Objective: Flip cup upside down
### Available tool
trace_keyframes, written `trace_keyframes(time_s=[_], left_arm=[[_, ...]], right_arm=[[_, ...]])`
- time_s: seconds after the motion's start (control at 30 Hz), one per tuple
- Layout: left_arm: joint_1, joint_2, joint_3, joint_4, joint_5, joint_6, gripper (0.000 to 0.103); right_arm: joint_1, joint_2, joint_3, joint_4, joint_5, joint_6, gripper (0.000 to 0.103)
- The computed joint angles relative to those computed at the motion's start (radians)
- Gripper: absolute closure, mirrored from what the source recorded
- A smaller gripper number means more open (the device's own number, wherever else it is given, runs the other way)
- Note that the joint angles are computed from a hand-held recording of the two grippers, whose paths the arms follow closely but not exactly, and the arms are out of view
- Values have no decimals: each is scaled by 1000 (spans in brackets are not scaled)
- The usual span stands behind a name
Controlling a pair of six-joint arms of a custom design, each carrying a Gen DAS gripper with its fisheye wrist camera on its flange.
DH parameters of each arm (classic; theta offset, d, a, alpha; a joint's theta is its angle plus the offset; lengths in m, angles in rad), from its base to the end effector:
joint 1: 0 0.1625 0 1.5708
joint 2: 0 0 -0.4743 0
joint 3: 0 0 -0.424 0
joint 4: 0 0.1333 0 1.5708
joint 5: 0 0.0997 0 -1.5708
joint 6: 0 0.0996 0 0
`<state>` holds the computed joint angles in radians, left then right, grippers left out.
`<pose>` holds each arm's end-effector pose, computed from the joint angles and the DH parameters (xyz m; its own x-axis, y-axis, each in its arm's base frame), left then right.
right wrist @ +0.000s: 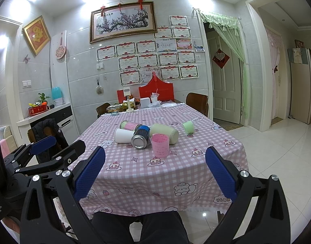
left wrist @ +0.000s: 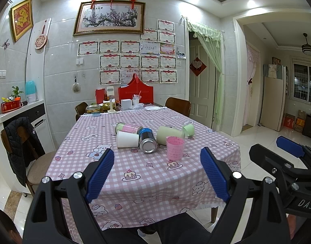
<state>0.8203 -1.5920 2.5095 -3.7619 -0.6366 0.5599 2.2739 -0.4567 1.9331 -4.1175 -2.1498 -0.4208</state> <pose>-0.0714 -0.3894 0.3780 -0.7066 -0.0192 -0.7073 0.6786 0.2648 -0.6851 0.4394 -0.3966 -0.0030 -0.7394 -0.3092 0.5981 -0.6708 0.2626 -0.6935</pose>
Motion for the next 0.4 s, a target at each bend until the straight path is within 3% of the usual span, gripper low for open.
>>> trace_keyframes(time_s=[0.4], left_arm=[[15,1,-3,-1,-13,7,18]], right_arm=[[-1,-3,1,1,0,1,8]])
